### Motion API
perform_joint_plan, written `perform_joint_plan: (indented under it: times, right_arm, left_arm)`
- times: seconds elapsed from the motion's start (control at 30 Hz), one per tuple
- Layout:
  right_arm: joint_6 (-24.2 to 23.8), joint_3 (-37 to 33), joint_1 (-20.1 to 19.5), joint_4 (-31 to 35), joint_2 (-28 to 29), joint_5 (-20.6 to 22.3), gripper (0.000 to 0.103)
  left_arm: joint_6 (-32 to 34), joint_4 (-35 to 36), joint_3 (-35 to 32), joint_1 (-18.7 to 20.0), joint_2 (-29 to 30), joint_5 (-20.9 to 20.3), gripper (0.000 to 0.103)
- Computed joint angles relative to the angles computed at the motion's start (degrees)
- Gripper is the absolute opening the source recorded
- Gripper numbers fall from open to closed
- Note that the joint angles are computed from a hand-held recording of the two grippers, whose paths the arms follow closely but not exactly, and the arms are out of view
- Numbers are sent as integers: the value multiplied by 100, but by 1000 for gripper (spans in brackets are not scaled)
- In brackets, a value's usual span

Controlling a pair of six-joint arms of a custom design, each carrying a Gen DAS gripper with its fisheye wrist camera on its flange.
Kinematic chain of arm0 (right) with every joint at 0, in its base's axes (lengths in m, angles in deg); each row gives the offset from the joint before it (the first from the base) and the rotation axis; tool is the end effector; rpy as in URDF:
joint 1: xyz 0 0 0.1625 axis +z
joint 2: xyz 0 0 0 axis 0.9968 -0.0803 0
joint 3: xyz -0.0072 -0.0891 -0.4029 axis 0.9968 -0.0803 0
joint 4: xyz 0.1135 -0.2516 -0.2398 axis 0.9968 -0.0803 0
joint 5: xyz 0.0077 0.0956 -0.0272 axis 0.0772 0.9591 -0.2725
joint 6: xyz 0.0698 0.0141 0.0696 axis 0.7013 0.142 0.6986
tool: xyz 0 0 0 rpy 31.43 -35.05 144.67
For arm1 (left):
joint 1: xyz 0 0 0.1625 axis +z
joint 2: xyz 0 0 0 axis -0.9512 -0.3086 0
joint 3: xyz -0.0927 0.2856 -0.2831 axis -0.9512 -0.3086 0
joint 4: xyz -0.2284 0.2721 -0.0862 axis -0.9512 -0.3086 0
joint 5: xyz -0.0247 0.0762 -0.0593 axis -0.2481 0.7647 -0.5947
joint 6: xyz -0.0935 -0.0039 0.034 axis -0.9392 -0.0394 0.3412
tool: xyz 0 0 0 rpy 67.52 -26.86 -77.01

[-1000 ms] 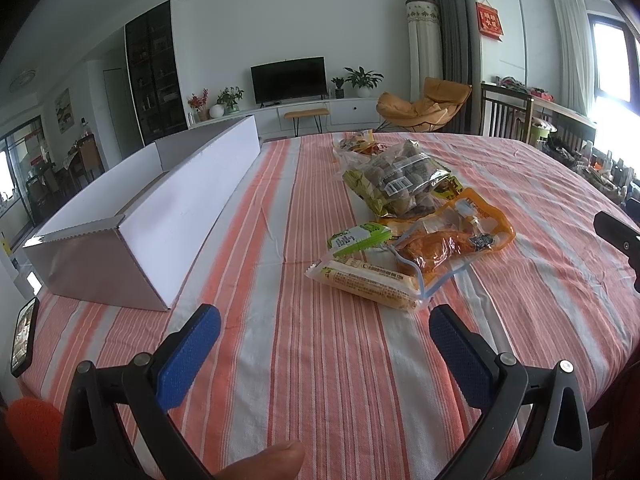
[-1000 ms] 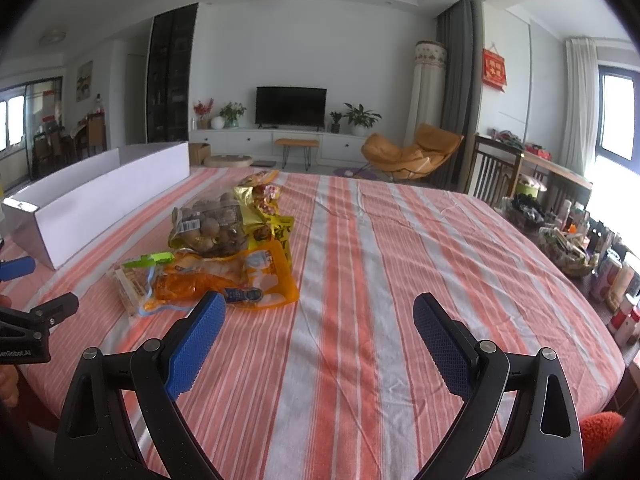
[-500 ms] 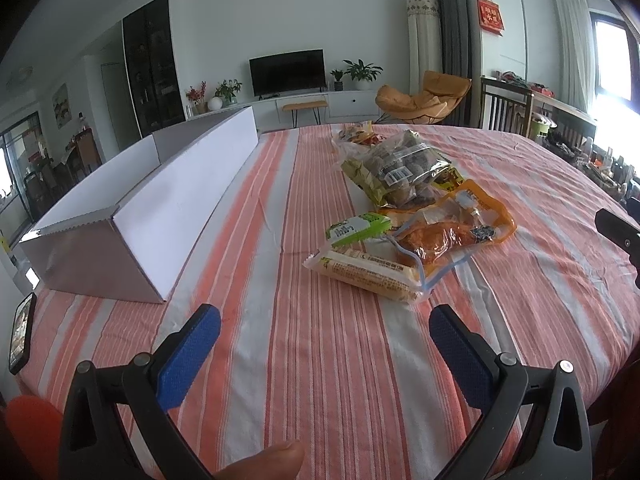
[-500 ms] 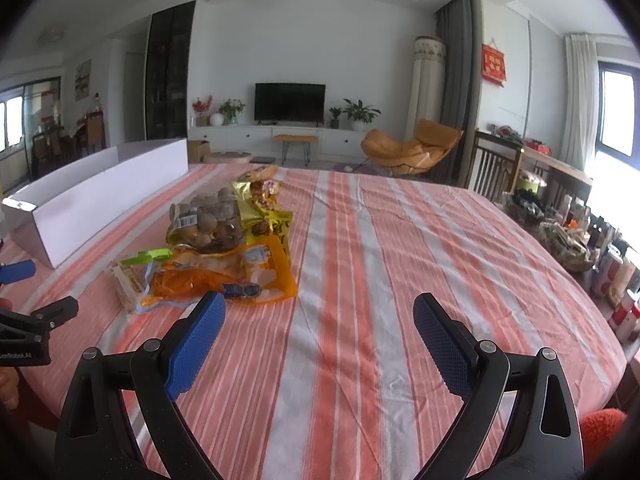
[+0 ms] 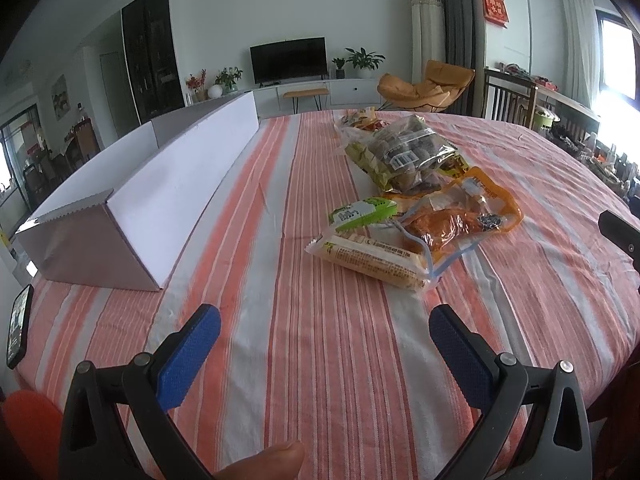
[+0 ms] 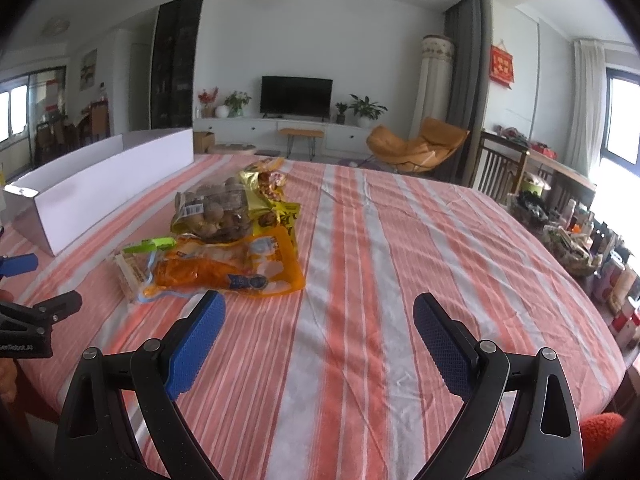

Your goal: Organize snacks

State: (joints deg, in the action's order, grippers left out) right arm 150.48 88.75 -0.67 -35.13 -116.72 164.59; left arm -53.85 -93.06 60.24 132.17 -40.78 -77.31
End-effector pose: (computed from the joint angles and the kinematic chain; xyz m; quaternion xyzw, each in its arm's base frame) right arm 0.0206 -0.7177 0.2104 0.1016 -0.7580 0.4834 0.4260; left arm -0.2401 -0.8088 -0.0494 0.3263 0.8418 -0.3122 0.2958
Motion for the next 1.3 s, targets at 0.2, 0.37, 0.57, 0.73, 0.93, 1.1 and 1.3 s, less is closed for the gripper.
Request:
perform_joint_plan:
  times: [0.2,0.37,0.57,0.73,0.93,1.1,1.3]
  right_arm:
    - [-6,-68,-1,81,45,23,97]
    - [13,-180,-16,235,108,42,97]
    - [180,-622,-66,827,338,161,97]
    - [431,-1012,-115,1354,524,181,97]
    - [550,-1343,-168,1817,704,150,97]
    - [692,-1679,-203,2197,872,166,97]
    - [819,-1963,-225,2492,1013,189,97]
  left_arm:
    - [-152,421,-209,21,72,86,103]
    - [-416,1001,-483,71,151,147,103]
    - [-605,1563,-778,116,270,219,103]
    - [-655,1757,-820,131,286,241,103]
    - [-750,1946,-962,152,324,176,103]
    - [-924,2185,-1158,194,370,50,103]
    - [-893,2239,-1283,218,418,16,103]
